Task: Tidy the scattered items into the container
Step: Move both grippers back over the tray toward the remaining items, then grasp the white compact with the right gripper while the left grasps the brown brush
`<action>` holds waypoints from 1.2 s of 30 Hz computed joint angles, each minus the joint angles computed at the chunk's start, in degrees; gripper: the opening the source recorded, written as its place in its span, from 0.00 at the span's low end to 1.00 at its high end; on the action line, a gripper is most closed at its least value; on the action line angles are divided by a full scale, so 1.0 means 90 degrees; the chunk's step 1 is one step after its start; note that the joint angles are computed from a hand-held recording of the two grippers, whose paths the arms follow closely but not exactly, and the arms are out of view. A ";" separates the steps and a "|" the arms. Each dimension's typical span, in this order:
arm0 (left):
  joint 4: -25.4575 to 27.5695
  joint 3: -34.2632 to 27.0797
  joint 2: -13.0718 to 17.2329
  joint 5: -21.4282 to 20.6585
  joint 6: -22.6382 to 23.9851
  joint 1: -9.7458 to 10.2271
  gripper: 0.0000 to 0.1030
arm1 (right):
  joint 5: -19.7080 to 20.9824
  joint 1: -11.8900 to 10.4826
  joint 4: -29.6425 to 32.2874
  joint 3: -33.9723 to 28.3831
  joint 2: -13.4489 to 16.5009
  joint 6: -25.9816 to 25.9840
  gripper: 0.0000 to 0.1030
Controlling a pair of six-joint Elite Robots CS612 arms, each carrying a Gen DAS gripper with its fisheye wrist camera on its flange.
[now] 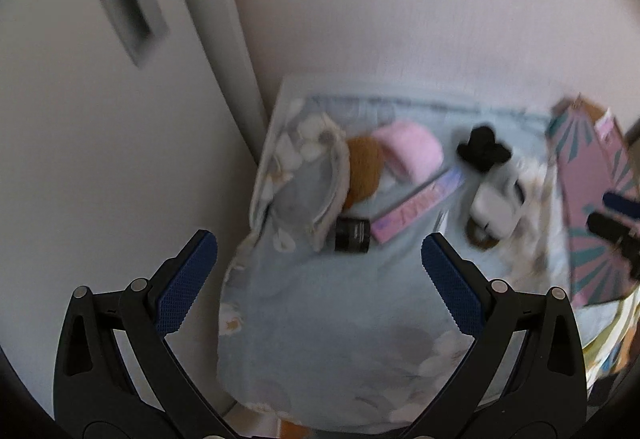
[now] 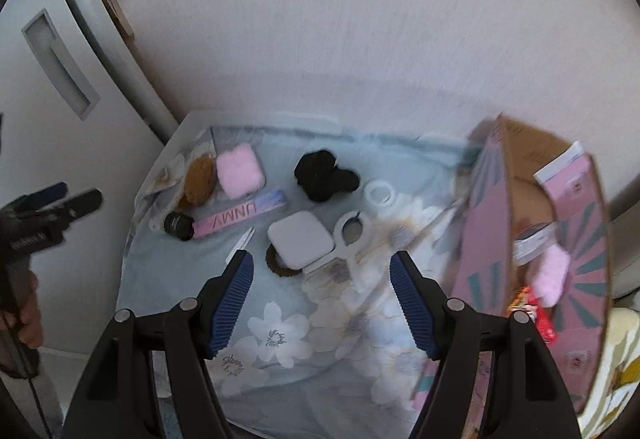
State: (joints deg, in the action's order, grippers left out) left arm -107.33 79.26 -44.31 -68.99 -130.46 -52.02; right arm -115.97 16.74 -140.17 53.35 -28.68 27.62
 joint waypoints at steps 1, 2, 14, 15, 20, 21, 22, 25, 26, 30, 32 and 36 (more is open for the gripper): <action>-0.0231 0.0071 0.0040 -0.0046 0.0113 0.0016 0.99 | 0.0140 -0.0032 -0.0017 0.0000 0.0022 -0.0051 0.65; -0.0447 0.0147 0.0064 -0.0096 0.0187 0.0031 0.99 | 0.0255 -0.0061 0.0009 -0.0012 0.0038 -0.0086 0.65; -0.2098 0.0849 0.0194 -0.0142 0.0128 0.0109 0.99 | 0.1574 -0.0433 0.0773 -0.1090 0.0679 -0.1048 0.65; -0.2073 0.0875 0.0177 -0.0100 0.0175 0.0128 0.99 | 0.1625 -0.0453 0.0889 -0.1265 0.0777 -0.1145 0.65; -0.2007 0.0989 0.0121 0.0072 0.0687 0.0266 0.99 | 0.2052 -0.0530 0.1320 -0.1954 0.1168 -0.1604 0.65; -0.2043 0.1012 0.0122 0.0072 0.0810 0.0301 0.99 | 0.2097 -0.0536 0.1434 -0.2097 0.1245 -0.1693 0.65; -0.2117 0.1048 0.0122 0.0071 0.0958 0.0351 0.99 | 0.2107 -0.0534 0.1607 -0.2294 0.1352 -0.1825 0.65; -0.2316 0.1114 0.0138 0.0049 0.1273 0.0460 0.99 | 0.2028 -0.0522 0.1918 -0.2661 0.1561 -0.2031 0.65; -0.2352 0.1119 0.0147 0.0047 0.1326 0.0486 0.99 | 0.1999 -0.0521 0.2035 -0.2767 0.1620 -0.2067 0.65; -0.2585 0.1157 0.0195 0.0003 0.1435 0.0571 0.97 | 0.1854 -0.0505 0.2398 -0.3088 0.1814 -0.2227 0.65; -0.2693 0.1178 0.0215 -0.0012 0.1450 0.0592 0.92 | 0.1775 -0.0490 0.2549 -0.3205 0.1881 -0.2230 0.65; -0.2747 0.1135 0.0277 -0.0178 0.1610 0.0645 0.70 | 0.1566 -0.0475 0.2731 -0.3400 0.2018 -0.1907 0.65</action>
